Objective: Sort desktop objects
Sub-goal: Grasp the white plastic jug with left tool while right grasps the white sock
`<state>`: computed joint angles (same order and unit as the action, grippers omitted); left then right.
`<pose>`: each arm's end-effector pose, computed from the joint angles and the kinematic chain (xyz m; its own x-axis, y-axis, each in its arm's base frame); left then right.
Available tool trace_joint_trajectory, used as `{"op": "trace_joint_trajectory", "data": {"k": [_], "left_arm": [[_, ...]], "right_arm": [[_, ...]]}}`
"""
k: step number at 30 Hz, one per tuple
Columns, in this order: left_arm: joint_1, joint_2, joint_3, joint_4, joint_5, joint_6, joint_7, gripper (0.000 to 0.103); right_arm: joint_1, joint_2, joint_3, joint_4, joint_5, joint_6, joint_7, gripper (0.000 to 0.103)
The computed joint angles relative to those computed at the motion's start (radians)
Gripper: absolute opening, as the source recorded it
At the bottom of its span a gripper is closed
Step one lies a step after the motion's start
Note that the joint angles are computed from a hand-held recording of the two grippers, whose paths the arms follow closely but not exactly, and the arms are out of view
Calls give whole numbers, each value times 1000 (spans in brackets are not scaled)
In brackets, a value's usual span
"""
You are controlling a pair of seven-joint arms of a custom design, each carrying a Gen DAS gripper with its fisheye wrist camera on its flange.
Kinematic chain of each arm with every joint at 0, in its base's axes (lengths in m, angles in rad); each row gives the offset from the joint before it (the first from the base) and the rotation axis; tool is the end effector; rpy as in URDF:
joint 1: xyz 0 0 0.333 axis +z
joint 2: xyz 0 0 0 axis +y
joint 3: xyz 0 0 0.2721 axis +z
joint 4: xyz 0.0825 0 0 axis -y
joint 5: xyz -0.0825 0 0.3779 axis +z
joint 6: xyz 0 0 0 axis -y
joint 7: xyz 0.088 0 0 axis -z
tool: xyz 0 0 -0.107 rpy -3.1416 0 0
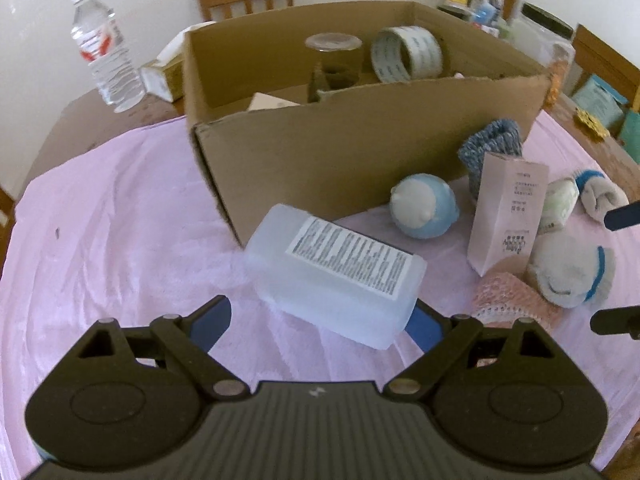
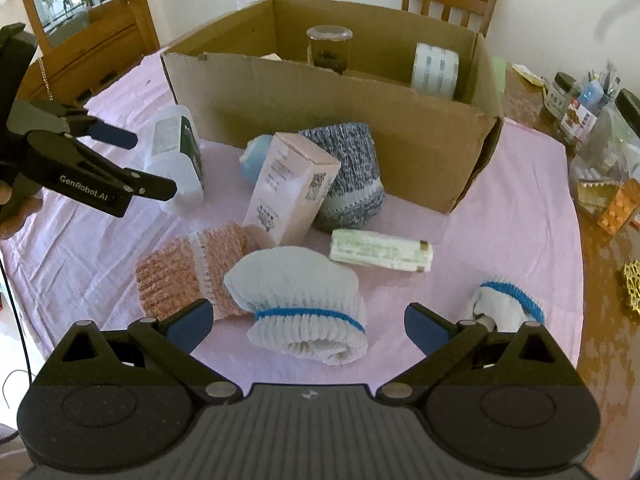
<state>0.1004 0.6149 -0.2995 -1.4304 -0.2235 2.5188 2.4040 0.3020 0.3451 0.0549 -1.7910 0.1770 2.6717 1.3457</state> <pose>0.7180 -0.0980 0.3677 -0.6920 -0.7188 -0.0667 -0.5755 0.6051 -0.5502 0.6241 0.2238 0.3811 0.4365 -0.8982 -0.0521 -0.7793 -0.3485 -0.5208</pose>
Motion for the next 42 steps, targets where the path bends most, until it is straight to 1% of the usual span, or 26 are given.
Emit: {"op": "trace_joint_trajectory", "data": {"k": [3,7,11,14,19,24,28,30,32,37,42], "left_arm": [[5,21,-12,17,-5,-2,31,92],[7,60,-23,65,-13,-25,58,92],[13,82,-32,95,-32,-45,73,92],[15,97,-35,119,-46,-65,79,92],[19,97,-38,121,-61,-68,97,92],[22,97,-37,126,-76,-79,102,92],[16,106,-31,141,-74,-91,100,92],[15,107,-30,142,-72,-90,103,92],[17,106,-32,142,-74,-91,109,92],[22,106,-37,138,-79,-82,136,92],[21,101,-40,118,-79,-60,154,90]], "right_arm": [[6,5,-9,3,-15,-15,20,103],[14,20,-22,13,-45,-36,58,103],[6,41,-19,40,-44,-58,70,103],[-18,64,5,77,7,-82,35,103],[-53,116,34,156,103,-131,-28,103],[-91,152,53,208,221,-169,-31,103],[-102,170,55,225,288,-167,6,103],[-81,182,33,235,260,-168,55,103],[-71,167,27,208,235,-146,59,103],[-19,115,-30,132,83,-125,127,103],[6,104,-41,102,-23,-98,144,101]]}}
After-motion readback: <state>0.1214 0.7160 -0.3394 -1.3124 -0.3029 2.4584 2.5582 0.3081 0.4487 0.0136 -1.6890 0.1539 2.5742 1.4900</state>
